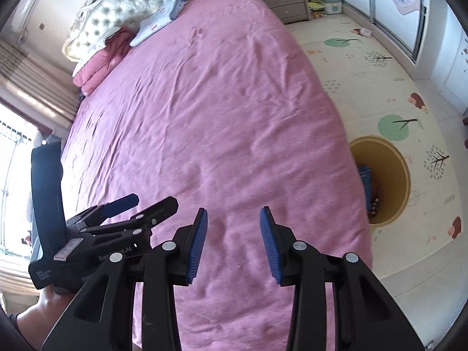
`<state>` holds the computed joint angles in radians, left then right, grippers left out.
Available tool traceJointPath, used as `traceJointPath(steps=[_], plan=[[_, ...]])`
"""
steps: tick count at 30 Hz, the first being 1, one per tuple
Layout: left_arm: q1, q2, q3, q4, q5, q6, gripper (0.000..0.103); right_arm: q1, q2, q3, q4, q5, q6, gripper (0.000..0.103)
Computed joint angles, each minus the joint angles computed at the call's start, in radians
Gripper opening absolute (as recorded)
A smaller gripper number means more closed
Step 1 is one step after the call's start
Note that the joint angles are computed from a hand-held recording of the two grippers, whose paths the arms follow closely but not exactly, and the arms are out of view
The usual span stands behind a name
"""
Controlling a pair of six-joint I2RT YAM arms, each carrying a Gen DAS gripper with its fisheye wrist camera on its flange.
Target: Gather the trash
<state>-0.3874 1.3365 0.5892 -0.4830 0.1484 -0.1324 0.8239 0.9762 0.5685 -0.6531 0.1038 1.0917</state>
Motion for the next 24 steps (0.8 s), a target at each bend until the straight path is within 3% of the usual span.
traceJointPath(steps=[5,12,24], plan=[[0.176,-0.181,-0.040,-0.113,0.026,0.138,0.093,0.128,0.149,0.144,-0.017,0.061,0.045,0.048],[0.464,-0.374,0.034,-0.373,0.123,0.355,0.095,0.274,0.279,0.370,-0.110,0.150,0.099,0.058],[0.820,-0.499,0.237,-0.712,0.227,0.673,0.096,0.453,0.418,0.680,-0.317,0.299,0.189,0.079]])
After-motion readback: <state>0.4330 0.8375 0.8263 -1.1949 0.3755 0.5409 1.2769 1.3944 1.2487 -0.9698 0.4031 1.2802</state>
